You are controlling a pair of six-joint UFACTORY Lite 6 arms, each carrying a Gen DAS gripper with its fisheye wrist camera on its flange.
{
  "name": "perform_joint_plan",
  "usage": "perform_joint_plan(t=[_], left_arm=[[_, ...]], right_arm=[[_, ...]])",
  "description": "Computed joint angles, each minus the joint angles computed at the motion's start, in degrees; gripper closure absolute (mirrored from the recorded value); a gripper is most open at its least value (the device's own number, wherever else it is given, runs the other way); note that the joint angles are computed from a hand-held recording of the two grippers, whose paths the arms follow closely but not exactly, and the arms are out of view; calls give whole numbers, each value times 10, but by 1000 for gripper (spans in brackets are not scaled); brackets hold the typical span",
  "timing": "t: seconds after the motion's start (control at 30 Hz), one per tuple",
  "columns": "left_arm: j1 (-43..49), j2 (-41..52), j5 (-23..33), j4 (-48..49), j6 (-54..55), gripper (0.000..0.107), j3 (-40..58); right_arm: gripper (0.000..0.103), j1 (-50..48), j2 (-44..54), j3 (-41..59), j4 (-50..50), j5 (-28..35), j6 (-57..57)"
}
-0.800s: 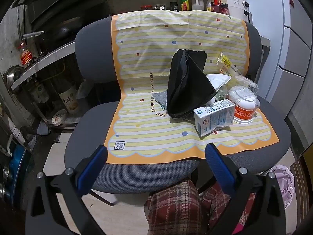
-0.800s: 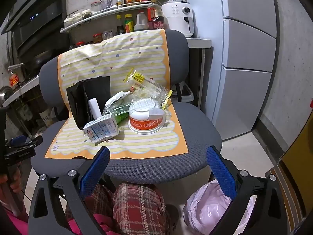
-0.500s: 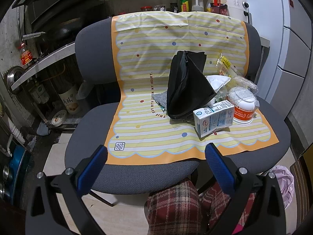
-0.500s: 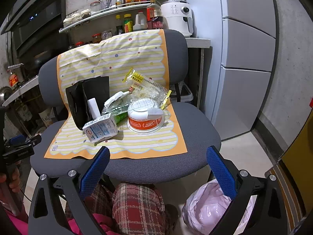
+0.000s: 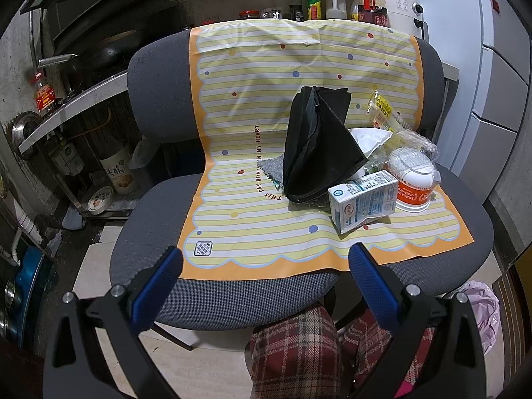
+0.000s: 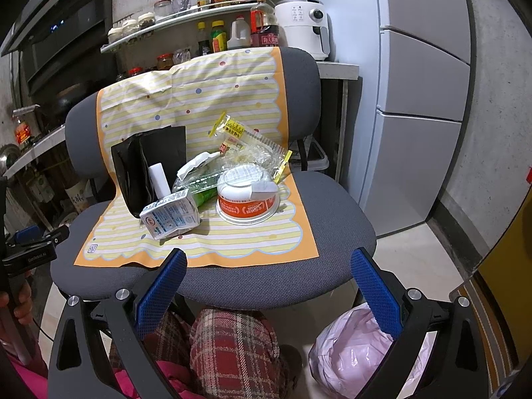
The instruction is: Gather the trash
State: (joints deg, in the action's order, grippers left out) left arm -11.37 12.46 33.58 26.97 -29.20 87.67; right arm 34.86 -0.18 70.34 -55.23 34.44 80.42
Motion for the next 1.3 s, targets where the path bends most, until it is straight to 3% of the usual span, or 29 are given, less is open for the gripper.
perform_joint_plan(t=[0.8,0.9,1.03,1.3], left_arm=[[-1,8,2,0,-3,10,2],[8,21,-1,-17,13,10,7],[27,51,-11,-74,78,10,28],[45,131,-7,-89,105,10,120]], right_arm=[[6,4,18,13,13,-5,-11],[6,2,52,43,22,-12,-33],[6,-11,125,125,108,-4,-154],[6,-13,256,251,-9,-62,-84]])
